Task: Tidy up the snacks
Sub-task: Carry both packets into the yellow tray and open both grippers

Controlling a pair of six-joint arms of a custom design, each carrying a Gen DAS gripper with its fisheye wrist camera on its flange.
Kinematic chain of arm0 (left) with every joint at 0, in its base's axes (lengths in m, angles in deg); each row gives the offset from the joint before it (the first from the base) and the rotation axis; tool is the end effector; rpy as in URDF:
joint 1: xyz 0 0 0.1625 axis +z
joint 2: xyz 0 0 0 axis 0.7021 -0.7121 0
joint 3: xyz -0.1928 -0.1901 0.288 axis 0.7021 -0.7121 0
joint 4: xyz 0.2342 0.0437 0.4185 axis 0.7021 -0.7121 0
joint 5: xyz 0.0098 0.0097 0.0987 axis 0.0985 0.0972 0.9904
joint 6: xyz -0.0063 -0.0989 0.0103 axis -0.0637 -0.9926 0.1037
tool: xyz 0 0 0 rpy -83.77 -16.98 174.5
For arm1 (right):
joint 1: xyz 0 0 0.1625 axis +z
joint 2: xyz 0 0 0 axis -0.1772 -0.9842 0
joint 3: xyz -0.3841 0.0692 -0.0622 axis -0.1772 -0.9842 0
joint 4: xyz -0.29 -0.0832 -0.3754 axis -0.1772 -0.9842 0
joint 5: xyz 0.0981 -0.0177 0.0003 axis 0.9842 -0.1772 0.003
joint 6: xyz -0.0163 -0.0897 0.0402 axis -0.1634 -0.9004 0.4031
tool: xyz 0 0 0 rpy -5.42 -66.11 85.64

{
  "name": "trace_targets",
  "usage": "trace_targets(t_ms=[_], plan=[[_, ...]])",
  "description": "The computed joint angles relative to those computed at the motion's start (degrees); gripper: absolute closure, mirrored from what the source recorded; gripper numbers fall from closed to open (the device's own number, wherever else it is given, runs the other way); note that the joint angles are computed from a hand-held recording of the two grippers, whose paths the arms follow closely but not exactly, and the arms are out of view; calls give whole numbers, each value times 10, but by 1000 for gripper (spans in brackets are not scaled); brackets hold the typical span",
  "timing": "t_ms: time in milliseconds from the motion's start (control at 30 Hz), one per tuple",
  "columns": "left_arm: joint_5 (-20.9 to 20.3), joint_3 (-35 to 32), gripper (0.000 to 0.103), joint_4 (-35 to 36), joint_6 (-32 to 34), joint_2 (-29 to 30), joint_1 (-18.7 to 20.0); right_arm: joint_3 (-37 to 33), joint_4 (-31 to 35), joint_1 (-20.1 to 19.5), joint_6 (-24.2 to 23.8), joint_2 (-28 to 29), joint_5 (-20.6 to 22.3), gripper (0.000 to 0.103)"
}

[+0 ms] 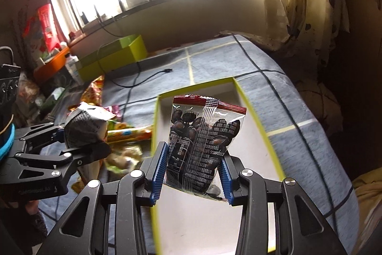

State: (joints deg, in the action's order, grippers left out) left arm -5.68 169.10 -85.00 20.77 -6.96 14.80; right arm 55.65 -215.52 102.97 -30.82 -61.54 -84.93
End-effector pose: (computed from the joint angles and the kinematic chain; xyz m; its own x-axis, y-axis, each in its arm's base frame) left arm -0.1772 -0.6759 0.1033 -0.7199 0.3570 -0.5952 0.5956 0.7581 -0.2657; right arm 0.1342 -0.6799 0.1251 -0.8221 -0.2144 0.5274 -0.4898 0.7386 -0.4632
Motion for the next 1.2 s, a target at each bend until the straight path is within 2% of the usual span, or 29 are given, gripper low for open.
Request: trace_targets(t_ms=[200, 333, 400, 533, 667, 867, 1200], plan=[[-30, -67, 47, 25, -15, 56, 5, -46, 39, -13, -11, 21, -14, 65], [-26, -104, 47, 36, -22, 89, 7, -70, 69, -20, -12, 35, -16, 65], [-40, -126, 47, 56, -43, 103, 13, -82, 78, -22, -19, 44, -19, 65], [-13, -148, 47, 51, -38, 128, 11, -105, 84, -21, -35, 62, -32, 64], [-9, -179, 47, 80, -72, 146, 18, -123, 80, -20, -55, 79, -51, 64], [6, -219, 47, 106, -75, 176, 20, -139, 69, -20, -85, 96, -65, 64], [13, -246, 47, 116, -84, 195, 22, -147, 52, -19, -113, 107, -76, 62]])
